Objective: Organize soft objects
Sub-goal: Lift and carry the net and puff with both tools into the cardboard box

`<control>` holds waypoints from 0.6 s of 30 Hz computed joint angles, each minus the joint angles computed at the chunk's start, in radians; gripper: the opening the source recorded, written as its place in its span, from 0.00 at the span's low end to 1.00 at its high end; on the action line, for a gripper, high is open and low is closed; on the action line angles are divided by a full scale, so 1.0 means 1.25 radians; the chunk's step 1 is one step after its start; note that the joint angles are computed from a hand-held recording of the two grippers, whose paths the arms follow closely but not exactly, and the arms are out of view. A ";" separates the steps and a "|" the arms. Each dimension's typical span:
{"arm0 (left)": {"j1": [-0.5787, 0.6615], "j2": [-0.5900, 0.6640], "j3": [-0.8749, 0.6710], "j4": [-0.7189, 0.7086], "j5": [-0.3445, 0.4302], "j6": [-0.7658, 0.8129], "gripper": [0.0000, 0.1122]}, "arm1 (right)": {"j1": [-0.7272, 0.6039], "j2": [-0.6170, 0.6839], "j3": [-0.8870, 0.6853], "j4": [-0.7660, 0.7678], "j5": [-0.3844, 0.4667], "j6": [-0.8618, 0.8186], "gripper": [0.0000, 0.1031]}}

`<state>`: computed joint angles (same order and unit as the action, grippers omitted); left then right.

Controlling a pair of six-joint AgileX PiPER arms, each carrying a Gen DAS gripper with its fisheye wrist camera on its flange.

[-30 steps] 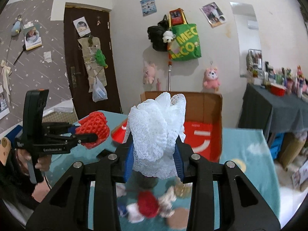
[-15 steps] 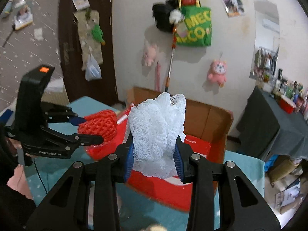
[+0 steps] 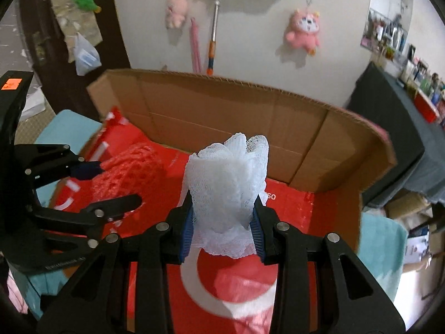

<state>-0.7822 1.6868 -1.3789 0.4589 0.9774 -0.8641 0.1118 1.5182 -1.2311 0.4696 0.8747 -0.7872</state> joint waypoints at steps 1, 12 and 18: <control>0.010 0.013 -0.001 -0.005 -0.016 0.003 0.38 | 0.007 0.020 -0.016 -0.010 -0.001 0.016 0.33; 0.028 0.047 0.035 0.010 -0.093 -0.058 0.41 | 0.030 0.121 -0.061 -0.050 -0.031 0.072 0.38; 0.012 0.045 0.039 0.025 -0.085 -0.078 0.43 | 0.017 0.132 -0.067 -0.037 -0.026 0.069 0.42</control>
<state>-0.7666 1.7432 -1.3301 0.4907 0.8711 -0.9611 0.1327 1.6830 -1.3144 0.4227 0.8425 -0.7004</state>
